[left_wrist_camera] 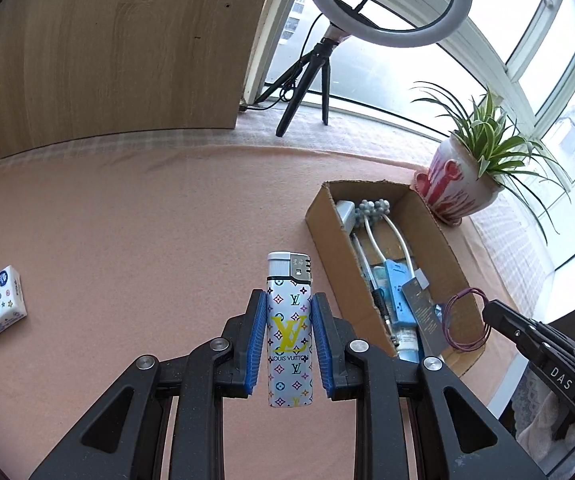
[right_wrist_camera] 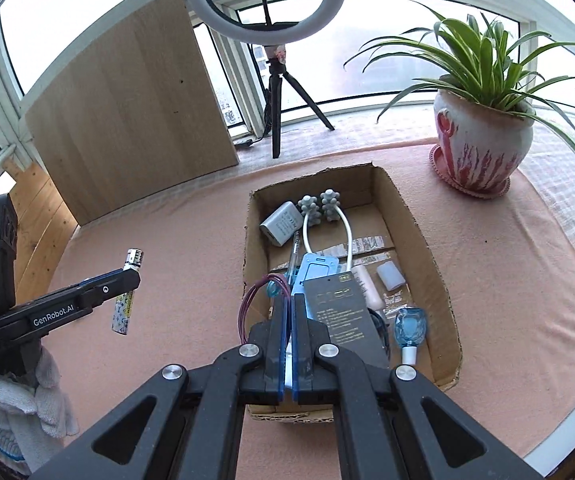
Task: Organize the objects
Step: 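Carry the lighter and rubber band into the box and open both grippers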
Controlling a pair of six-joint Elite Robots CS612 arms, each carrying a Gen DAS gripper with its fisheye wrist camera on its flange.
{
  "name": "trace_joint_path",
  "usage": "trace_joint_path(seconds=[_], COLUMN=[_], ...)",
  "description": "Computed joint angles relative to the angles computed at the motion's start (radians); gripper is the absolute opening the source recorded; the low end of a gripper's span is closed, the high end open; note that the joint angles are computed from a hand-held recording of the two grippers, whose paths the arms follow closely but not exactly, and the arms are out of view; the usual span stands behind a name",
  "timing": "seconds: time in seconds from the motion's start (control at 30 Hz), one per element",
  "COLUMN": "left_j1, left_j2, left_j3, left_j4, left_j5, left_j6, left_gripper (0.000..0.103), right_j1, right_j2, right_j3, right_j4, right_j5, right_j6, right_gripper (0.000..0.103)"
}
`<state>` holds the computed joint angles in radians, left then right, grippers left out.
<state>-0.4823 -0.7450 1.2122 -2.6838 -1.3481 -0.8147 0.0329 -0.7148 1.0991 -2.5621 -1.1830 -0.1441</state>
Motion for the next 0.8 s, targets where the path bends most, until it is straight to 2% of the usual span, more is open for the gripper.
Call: trace_joint_path(seconds=[0.47,0.7,0.73,0.77,0.8], left_j1=[-0.005,-0.007,-0.006,-0.005,-0.005], left_j2=[0.225,0.343,0.36,0.376,0.389], left_j3=[-0.447,-0.683,-0.717,-0.752,-0.781], left_j4=[0.176,0.292,0.309,0.345,0.373], left_j5=[-0.084,-0.088,-0.095,-0.101,-0.1], left_j6=[0.115,0.141,0.148,0.153,0.156], left_gripper=[0.025,0.024,0.03,0.054,0.064], right_j1=[-0.029,-0.035,-0.036,-0.036,-0.035], right_j2=[0.03,0.036,0.036,0.036,0.033], right_j3=[-0.04,-0.051,-0.051,-0.052,-0.049], right_j4=[0.036,0.062,0.064,0.07,0.067], right_j5=[-0.029,-0.015,-0.009,-0.01,-0.02], right_j6=[-0.017,-0.028,-0.032,-0.039,-0.041], right_gripper=[0.002,0.002,0.004,0.009,0.027])
